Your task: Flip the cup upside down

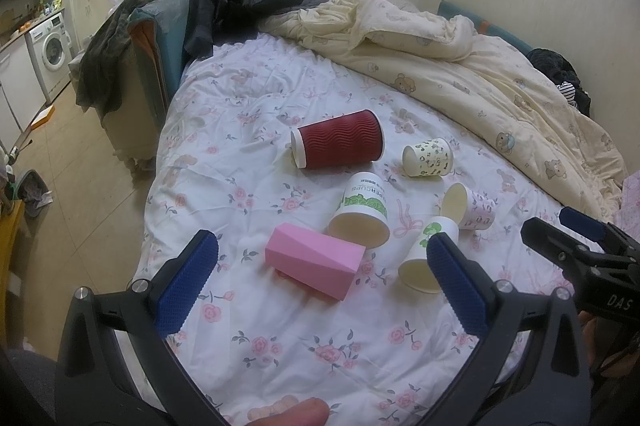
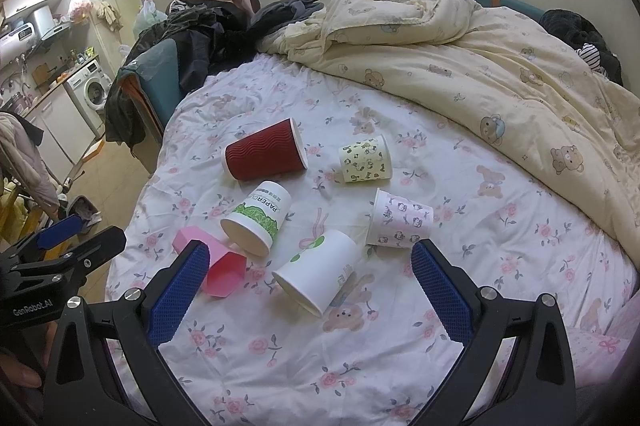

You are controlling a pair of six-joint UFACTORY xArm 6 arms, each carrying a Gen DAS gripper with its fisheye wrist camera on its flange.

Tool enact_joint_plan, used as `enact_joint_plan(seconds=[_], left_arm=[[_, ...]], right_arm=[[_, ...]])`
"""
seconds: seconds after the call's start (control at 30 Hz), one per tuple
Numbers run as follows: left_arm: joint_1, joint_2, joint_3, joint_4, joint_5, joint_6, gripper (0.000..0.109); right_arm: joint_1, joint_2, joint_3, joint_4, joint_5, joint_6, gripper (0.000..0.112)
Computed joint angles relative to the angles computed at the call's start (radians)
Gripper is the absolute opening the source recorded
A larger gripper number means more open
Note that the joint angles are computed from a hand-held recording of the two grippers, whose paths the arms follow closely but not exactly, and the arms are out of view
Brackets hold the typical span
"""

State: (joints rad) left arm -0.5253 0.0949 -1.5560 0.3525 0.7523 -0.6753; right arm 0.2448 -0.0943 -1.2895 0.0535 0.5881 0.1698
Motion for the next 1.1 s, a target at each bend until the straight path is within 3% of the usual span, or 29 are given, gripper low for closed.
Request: enact_joint_plan(seconds=[1.1], left_arm=[[0.003,-0.012,0.029,0.008,-0.017,0.001,0.103]], right_arm=[[0.002,0.000,0.011,0.006,-0.003,0.003,0.103]])
